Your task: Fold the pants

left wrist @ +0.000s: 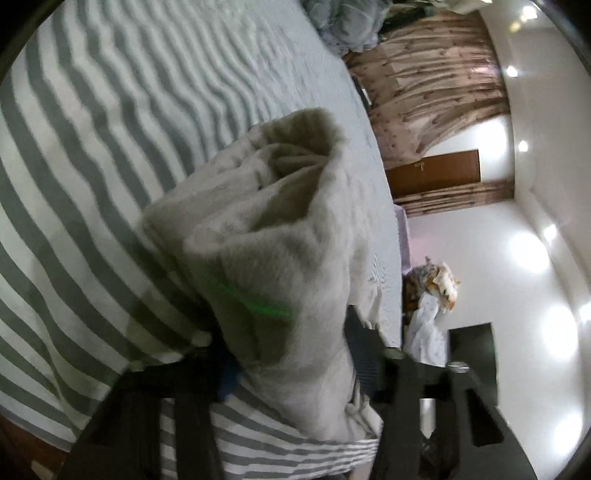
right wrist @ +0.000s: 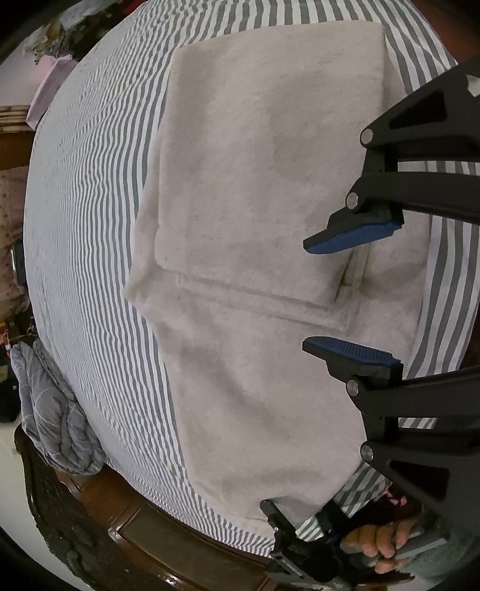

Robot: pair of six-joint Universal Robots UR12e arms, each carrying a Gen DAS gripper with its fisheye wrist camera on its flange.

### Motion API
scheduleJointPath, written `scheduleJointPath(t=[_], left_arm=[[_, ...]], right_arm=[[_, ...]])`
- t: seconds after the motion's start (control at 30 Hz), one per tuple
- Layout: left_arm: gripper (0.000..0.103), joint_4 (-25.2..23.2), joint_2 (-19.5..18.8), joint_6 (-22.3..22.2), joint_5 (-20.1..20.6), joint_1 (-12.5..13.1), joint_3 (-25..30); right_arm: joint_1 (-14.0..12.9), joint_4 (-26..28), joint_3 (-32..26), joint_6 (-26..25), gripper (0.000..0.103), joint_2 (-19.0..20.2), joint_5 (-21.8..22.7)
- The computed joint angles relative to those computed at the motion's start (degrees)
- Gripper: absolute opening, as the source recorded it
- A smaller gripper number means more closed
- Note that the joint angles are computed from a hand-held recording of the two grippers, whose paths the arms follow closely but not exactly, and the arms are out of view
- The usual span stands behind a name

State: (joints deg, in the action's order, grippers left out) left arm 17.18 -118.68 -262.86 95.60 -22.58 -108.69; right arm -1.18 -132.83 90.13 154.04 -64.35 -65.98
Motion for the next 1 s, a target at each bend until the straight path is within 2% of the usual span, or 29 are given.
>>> scheduleJointPath(t=[0.03, 0.07, 0.2, 0.3, 0.37, 0.47, 0.5, 0.53, 0.57, 0.67, 0.73, 0.83, 0.9, 1.0], left_arm=[[0.031, -1.2, 0.3, 2.0, 1.2, -0.3, 0.3], [0.029, -1.7, 0.4, 3.2, 2.5, -0.6, 0.5], [0.029, -4.6, 0.0, 3.2, 3.5, -0.8, 1.3], [0.038, -7.2, -0.6, 1.9, 2.4, -0.6, 2.0], [0.045, -7.6, -0.8, 2.7, 2.8, -0.8, 2.5], [0.047, -10.1, -0.9, 4.0, 4.0, -1.2, 4.0], [0.046, -11.2, -0.9, 4.7, 4.4, -1.3, 4.4], [0.035, -12.3, -0.8, 5.3, 5.1, -1.5, 4.7], [0.028, -13.1, -0.6, 5.6, 5.6, -1.6, 4.9], [0.020, -12.6, -0.3, 6.1, 5.9, -1.7, 5.0], [0.019, -13.8, 0.1, 8.4, 6.9, -2.2, 6.2], [0.018, -17.4, 0.4, 13.4, 9.7, -3.3, 9.2], [0.018, -20.3, 0.3, 15.2, 11.5, -4.0, 11.5], [0.017, -24.2, -0.4, 17.5, 13.8, -5.0, 15.2]], right_arm=[[0.0, -0.1, 0.0, -0.1, 0.045, 0.0, -0.1], [0.0, -0.2, 0.1, 0.0, 0.045, 0.0, -0.2], [0.3, -0.2, 0.0, 0.5, 0.045, 0.4, -0.4], [0.6, -1.0, 0.1, -0.3, 0.045, 0.5, -1.6], [0.9, -1.7, 0.2, -1.0, 0.045, 0.7, -2.6], [1.2, -2.2, -0.1, -1.2, 0.045, 1.3, -3.8], [1.4, -2.4, -0.1, -1.3, 0.046, 1.5, -4.3], [1.5, -2.3, -0.2, -1.5, 0.049, 1.7, -4.3], [1.4, -2.1, -0.3, -1.2, 0.050, 2.0, -3.8], [1.2, -1.0, -0.9, -0.7, 0.056, 2.4, -2.4], [0.9, -0.3, -1.1, -0.8, 0.056, 2.4, -1.4], [-0.6, 2.2, -1.6, 1.2, 0.056, 2.3, 3.9], [-2.2, 4.2, -2.0, 3.4, 0.056, 2.3, 8.8], [-3.9, 4.2, -2.0, 5.7, 0.055, 2.1, 11.7]])
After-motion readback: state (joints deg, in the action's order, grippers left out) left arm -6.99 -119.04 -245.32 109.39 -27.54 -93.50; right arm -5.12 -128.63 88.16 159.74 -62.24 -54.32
